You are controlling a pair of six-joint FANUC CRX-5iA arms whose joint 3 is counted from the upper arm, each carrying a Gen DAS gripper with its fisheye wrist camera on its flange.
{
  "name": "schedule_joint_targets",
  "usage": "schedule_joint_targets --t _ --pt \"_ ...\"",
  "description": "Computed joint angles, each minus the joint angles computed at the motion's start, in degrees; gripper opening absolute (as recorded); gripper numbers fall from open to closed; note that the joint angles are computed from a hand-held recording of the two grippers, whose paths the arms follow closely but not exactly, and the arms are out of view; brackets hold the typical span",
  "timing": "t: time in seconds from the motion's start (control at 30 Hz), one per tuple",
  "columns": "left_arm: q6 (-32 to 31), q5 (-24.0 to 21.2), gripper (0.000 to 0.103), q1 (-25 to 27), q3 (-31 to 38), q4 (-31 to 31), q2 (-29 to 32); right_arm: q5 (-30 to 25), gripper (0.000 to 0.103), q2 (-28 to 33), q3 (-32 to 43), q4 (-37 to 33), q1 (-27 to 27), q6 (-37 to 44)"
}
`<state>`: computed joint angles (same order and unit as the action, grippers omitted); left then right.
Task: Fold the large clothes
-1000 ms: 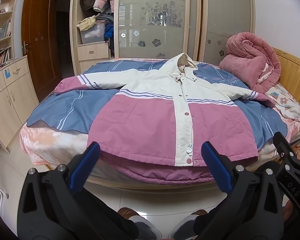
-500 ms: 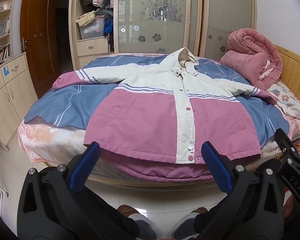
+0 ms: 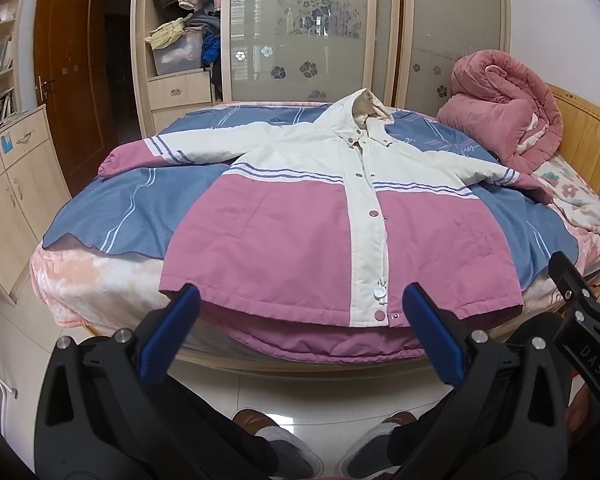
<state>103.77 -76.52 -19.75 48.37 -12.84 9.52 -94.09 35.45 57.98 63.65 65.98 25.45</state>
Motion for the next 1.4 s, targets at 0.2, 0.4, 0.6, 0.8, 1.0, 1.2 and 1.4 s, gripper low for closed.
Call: schedule_joint_targets --t 0.2,0.4,0.6,0.8,1.0,1.2,1.4 --pt "-0.14 -0.55 0.101 -0.31 1.91 -0.09 1.98 0.47 0.102 -0.84 -2.16 -0.12 -0.96 -1.49" --pt "-0.34 -0.32 0.101 -0.96 2.4 -0.39 3.02 1.06 0.102 -2.32 -5.17 -0.88 -1.74 -2.84" --pt "-0.53 -0.62 0.101 -1.65 3.3 -0.94 3.85 1.72 0.102 -2.97 -6.87 -1.22 -2.11 -4.01" --pt "-0.61 0.77 0.101 -2.41 2.13 -2.69 3.17 3.31 0.102 -5.26 -12.05 0.39 -2.09 -6.45" --pt "-1.15 0.06 0.101 -2.08 2.9 -2.08 3.91 3.46 0.102 -5.54 -12.15 -0.88 -2.45 -6.62" --pt "-0.49 0.27 0.101 -1.47 3.65 -1.91 5.13 3.85 0.102 -5.66 -12.96 -1.56 -3.28 -6.71" --pt "-0.82 -0.52 0.101 -0.54 7.12 -0.93 8.97 5.08 0.102 -4.07 -11.35 -4.46 -5.53 -5.12"
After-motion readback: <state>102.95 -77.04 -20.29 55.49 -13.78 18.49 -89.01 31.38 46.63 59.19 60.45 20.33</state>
